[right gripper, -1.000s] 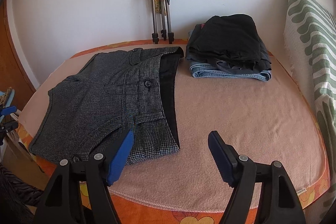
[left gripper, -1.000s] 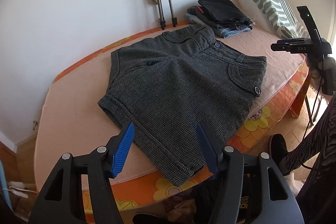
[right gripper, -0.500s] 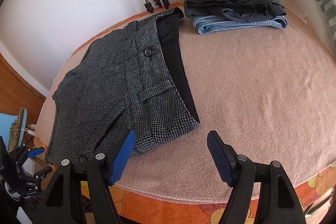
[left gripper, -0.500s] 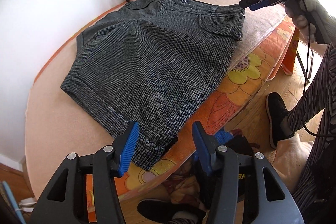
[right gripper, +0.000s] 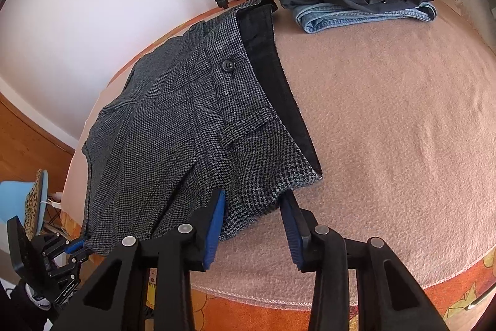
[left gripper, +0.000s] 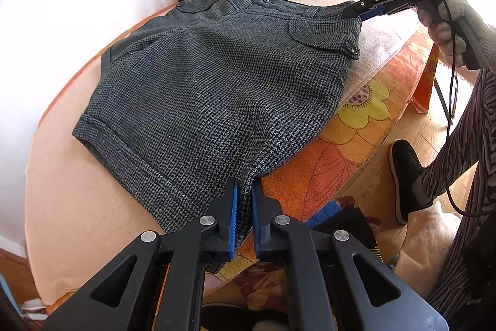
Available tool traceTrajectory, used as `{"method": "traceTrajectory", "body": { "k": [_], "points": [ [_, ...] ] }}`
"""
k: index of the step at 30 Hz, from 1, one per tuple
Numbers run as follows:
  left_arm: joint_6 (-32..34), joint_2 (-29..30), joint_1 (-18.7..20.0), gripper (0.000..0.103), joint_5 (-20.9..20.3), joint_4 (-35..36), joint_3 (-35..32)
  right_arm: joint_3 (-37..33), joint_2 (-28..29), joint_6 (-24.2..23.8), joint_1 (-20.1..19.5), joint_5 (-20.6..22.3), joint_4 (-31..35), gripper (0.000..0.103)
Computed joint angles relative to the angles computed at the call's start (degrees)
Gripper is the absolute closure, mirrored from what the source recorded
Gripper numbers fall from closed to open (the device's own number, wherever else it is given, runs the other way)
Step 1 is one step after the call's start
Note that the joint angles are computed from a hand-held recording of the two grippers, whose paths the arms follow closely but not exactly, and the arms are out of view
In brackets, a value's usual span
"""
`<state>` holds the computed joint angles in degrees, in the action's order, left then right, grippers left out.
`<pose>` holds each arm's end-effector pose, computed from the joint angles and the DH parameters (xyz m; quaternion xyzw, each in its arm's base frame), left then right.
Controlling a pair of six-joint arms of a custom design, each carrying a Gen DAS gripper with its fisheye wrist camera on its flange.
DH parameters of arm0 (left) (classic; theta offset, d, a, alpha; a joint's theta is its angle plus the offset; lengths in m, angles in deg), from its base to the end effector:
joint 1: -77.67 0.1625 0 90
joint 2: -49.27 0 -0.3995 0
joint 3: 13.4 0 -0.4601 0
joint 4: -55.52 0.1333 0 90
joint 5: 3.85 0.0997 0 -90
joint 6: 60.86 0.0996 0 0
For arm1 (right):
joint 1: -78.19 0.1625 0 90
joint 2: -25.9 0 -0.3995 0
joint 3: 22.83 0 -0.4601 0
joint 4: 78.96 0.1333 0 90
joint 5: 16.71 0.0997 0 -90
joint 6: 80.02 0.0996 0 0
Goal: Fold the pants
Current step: 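Lower the left tool to the shorts' leg hem and close it, then lift the hem with the left tool and fold it over toward the waistband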
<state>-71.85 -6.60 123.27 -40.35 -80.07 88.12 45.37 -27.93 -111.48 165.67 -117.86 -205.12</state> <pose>-0.2991 -0.6104 0.1048 0.2569 0.8552 -0.2088 0.3987 0.0783 -0.8146 0.3171 0.2264 -0.9509 0.1520 0.1462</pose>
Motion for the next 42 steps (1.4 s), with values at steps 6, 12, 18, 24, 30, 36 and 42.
{"method": "traceTrajectory", "body": {
  "k": [6,12,18,24,30,36,42],
  "points": [
    [2.7,-0.7,-0.8,0.099,2.4,-7.9,0.6,2.4,-2.1,-1.0,-0.3,4.6,-3.7,0.087],
    [7.5,-0.7,-1.3,0.1,5.4,-14.7,-0.5,4.8,-3.8,-3.4,0.8,7.4,-9.2,0.089],
    [13.7,0.6,-0.7,0.1,7.2,-22.2,-3.6,3.8,-3.7,-2.1,1.8,10.3,-10.3,0.09],
    [21.6,2.8,0.8,0.1,7.4,-30.1,-8.7,-0.1,-1.5,0.6,3.0,12.3,-10.2,0.091],
    [28.4,6.1,3.1,0.1,6.6,-33.8,-16.9,-8.4,4.5,1.8,4.8,12.1,-9.9,0.091],
    [33.3,10.6,6.3,0.103,4.9,-35.3,-27.0,-22.5,14.5,0.8,6.6,9.7,-6.7,0.092],
    [29.0,12.3,9.9,0.103,2.0,-26.1,-33.4,-39.5,26.7,0.8,8.2,4.4,0.2,0.092]
  ]
}}
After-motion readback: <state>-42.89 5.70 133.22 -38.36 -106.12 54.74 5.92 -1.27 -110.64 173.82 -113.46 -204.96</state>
